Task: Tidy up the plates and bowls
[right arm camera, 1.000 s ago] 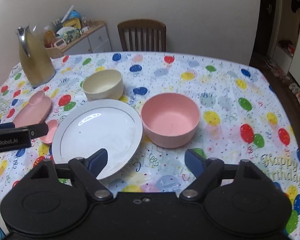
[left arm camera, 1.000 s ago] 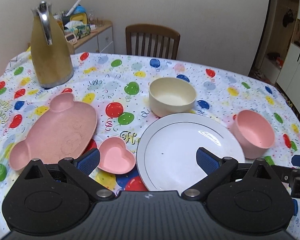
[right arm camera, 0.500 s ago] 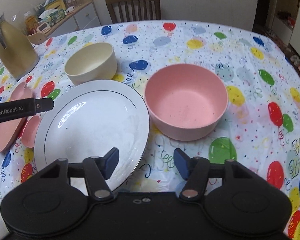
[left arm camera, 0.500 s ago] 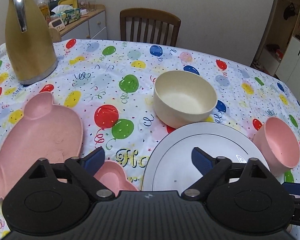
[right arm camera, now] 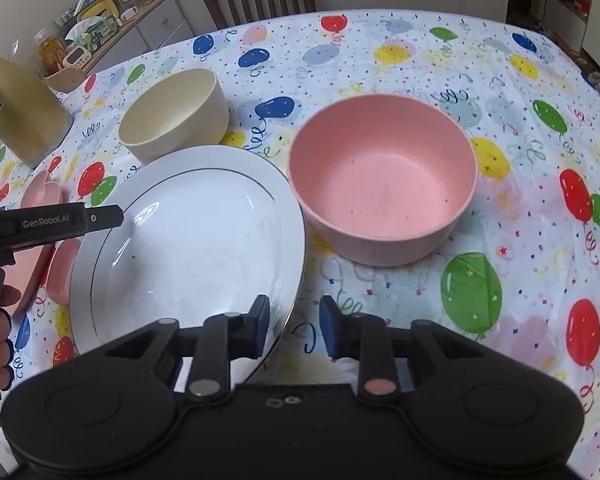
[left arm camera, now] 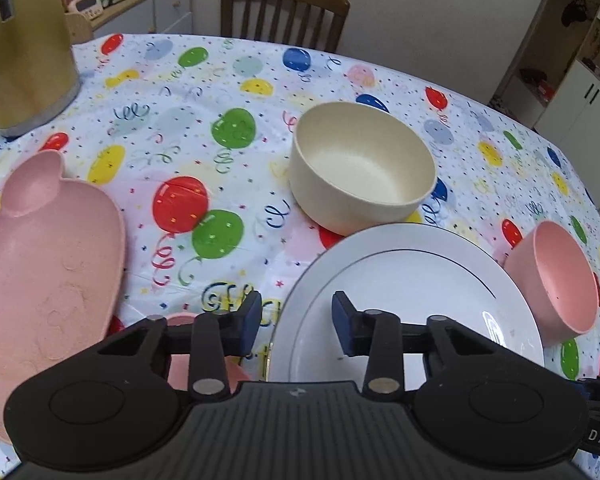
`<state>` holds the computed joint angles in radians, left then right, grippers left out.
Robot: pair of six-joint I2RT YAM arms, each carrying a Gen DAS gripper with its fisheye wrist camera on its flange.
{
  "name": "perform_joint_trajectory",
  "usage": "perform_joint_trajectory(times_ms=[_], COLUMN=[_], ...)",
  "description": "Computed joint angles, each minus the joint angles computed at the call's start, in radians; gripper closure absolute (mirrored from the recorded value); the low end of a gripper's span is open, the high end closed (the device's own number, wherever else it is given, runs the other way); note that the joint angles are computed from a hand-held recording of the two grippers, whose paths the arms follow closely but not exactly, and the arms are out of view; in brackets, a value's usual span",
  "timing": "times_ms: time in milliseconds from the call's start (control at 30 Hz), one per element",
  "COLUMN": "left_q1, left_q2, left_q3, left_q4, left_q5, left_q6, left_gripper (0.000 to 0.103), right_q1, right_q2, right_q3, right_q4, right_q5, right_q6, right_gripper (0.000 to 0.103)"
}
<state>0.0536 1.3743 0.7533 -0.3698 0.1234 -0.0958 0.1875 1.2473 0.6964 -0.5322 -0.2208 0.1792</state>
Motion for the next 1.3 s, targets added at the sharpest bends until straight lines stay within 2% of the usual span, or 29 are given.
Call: perform_joint_trajectory(times_ms=[167, 367, 967, 1300], left_q1=[0.015, 0.056, 0.109, 0.092], left_q2=[0.017, 0.057, 0.066, -0.046], left_q3=[0.019, 0.058, 0.084, 0.038], left_q4=[-0.016, -0.048, -0.122, -0.207], left_q5=[0.036, 0.07, 0.166, 0.19], left_q6=[0.009, 0.033, 0.068, 0.075], left_gripper=[0.071, 0.084, 0.087, 0.087], right_q1=[-0.015, -0.031, -0.032, -0.1], right_q2=[0.011, 0.018, 0.031, -0.03], right_q3=[-0.001, 0.005, 0.032, 0.026], right_q4=[0.003, 0.003, -0.04, -0.155], right_q5=[-0.038, -0.066, -0.066, -0.109], right_q6=[0.022, 0.022, 0.007, -0.079], right_gripper=[0.084, 0.092, 0.093, 0.093])
